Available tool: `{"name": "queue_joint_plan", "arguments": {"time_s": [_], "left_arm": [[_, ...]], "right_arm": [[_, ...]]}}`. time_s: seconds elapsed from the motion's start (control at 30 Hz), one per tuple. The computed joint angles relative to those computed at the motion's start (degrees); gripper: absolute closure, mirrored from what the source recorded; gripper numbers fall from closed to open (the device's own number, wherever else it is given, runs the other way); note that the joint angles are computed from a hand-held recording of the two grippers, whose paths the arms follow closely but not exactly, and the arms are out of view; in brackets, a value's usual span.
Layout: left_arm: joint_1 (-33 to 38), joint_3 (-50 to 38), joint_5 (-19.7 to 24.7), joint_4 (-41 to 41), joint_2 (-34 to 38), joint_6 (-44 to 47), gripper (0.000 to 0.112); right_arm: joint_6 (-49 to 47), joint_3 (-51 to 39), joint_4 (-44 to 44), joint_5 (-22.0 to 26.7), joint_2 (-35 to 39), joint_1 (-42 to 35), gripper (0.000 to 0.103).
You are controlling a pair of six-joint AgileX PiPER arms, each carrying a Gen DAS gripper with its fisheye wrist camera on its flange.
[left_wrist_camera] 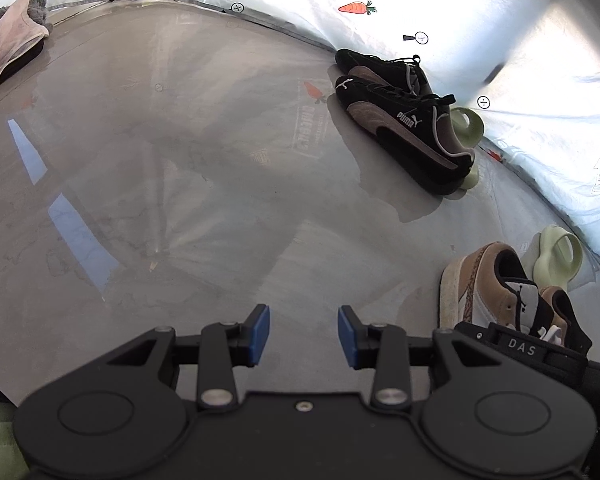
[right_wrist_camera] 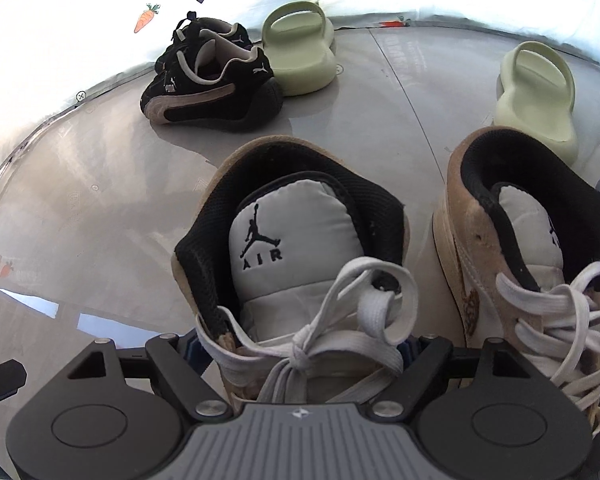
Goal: Organize scattered shoes
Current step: 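Place the second tan sneaker beside the first and open the right tool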
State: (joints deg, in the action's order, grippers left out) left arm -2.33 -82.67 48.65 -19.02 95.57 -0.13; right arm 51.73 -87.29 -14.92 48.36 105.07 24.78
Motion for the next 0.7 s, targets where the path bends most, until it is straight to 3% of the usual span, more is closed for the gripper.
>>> {"name": "queue_joint_plan", "arguments": {"time_s": [0.23, 0.53, 0.7], "left_arm": [[0.8, 1.2, 0.1, 0.6, -0.9, -0.4, 0.074], [1.0, 0.0, 0.7, 0.0, -0.2, 0.1, 0.074], [0.4, -0.8, 0.9, -0.6, 0.5, 0.8, 0.074]], "right_arm": [[16.2, -0.7, -2.8, 4.0, 0.0, 1.0, 0.021], [8.0, -2.8, 2.4, 7.1, -0.8, -0.6, 0.018], [6.1, -1.6, -3.7, 7.1, -6.1, 2.0, 0.013]]}}
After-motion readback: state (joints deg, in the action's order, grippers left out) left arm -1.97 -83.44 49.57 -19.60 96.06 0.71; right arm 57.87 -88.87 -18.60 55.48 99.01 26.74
